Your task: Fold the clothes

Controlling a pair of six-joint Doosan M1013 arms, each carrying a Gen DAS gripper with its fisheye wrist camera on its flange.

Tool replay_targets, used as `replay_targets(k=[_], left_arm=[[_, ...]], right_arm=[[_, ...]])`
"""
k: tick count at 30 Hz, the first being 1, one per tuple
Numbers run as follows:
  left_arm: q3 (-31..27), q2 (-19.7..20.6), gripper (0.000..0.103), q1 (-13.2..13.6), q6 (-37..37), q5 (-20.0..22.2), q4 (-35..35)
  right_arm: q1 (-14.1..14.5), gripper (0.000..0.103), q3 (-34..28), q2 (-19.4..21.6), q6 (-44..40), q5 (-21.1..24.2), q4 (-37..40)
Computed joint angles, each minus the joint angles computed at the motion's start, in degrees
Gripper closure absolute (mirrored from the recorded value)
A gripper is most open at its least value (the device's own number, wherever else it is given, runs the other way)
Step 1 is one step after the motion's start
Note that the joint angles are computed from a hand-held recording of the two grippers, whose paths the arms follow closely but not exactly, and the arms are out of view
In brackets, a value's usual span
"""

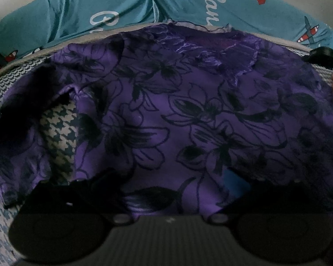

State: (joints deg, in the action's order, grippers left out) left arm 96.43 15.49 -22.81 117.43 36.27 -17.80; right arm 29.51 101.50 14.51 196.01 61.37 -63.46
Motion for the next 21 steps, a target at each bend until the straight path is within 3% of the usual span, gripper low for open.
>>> replay_targets(k=[9,17,21], left_arm=[[0.5,-0.2,0.000,-0.6,-2.4,-2.3,3.5],[1.5,-1.0,0.000,-0.8,-2.0,-4.4,4.7],[2.4,-1.6,0.000,-0.5,0.4,-5.1,3.2]], right_arm=[[0.1,0.097,-3.5,1.8,0.7,7.1,4.1],[4.1,0.087,-3.4,-1.4,0.3,3.7,5.0],[6.5,0.073,-2.7,-2.6,-0.4,4.2,7.6]])
